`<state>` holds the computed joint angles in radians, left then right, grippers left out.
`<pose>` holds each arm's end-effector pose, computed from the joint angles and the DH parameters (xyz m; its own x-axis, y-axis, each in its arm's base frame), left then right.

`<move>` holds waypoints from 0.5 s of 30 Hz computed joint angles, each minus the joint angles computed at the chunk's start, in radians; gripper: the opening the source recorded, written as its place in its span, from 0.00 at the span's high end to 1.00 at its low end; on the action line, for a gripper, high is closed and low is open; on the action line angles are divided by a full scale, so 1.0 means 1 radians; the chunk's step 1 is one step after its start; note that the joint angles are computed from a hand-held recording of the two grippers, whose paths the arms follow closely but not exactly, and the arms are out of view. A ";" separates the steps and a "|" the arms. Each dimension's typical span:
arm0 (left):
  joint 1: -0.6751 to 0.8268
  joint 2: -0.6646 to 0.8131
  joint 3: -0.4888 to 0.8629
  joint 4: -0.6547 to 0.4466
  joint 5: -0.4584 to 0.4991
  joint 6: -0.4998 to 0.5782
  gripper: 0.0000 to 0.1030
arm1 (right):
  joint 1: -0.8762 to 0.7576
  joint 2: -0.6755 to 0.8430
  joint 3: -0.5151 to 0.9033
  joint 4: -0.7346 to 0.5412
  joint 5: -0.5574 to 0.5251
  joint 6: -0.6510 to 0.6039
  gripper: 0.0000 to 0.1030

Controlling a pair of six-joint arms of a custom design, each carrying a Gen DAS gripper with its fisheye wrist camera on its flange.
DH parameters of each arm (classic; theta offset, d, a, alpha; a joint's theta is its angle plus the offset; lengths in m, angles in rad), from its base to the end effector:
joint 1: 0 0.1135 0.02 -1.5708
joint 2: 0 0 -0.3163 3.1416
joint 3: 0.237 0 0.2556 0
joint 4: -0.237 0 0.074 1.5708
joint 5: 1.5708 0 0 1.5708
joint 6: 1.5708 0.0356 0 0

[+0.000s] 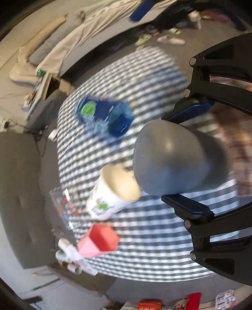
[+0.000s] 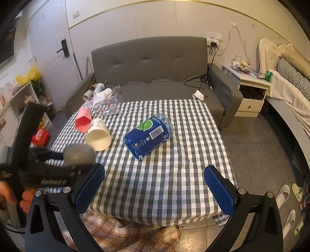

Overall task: Flip cup upside down
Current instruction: 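Rotate the held grey cup with the left gripper, opening turning downward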

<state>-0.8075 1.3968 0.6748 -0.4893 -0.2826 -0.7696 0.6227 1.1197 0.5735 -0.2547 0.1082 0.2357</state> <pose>0.1658 -0.1589 0.2046 -0.9004 -0.0255 -0.4343 -0.0006 0.9984 -0.0573 0.1661 0.1145 0.2418 -0.6882 -0.2083 -0.6949 -0.3682 0.9256 0.0872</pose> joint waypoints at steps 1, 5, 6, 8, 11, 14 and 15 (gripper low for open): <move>0.017 0.022 -0.005 0.022 -0.005 0.012 0.29 | 0.001 0.016 0.002 0.006 0.001 -0.001 0.00; 0.047 0.106 -0.045 0.124 -0.006 0.015 0.29 | -0.001 0.087 0.011 0.027 0.003 -0.014 0.00; 0.041 0.110 -0.065 0.158 -0.017 0.012 0.29 | 0.000 0.098 0.013 0.031 0.005 -0.015 0.00; 0.020 0.108 -0.077 0.174 -0.044 0.005 0.29 | 0.003 0.131 0.018 0.042 0.008 -0.016 0.00; -0.003 0.103 -0.080 0.177 -0.061 -0.002 0.25 | 0.009 0.175 0.030 0.051 0.013 -0.017 0.00; -0.039 0.062 -0.089 0.157 -0.103 -0.033 0.09 | 0.024 0.192 0.045 0.044 0.017 -0.006 0.00; -0.056 0.038 -0.096 0.146 -0.127 -0.042 0.09 | 0.032 0.191 0.049 0.039 0.022 -0.004 0.00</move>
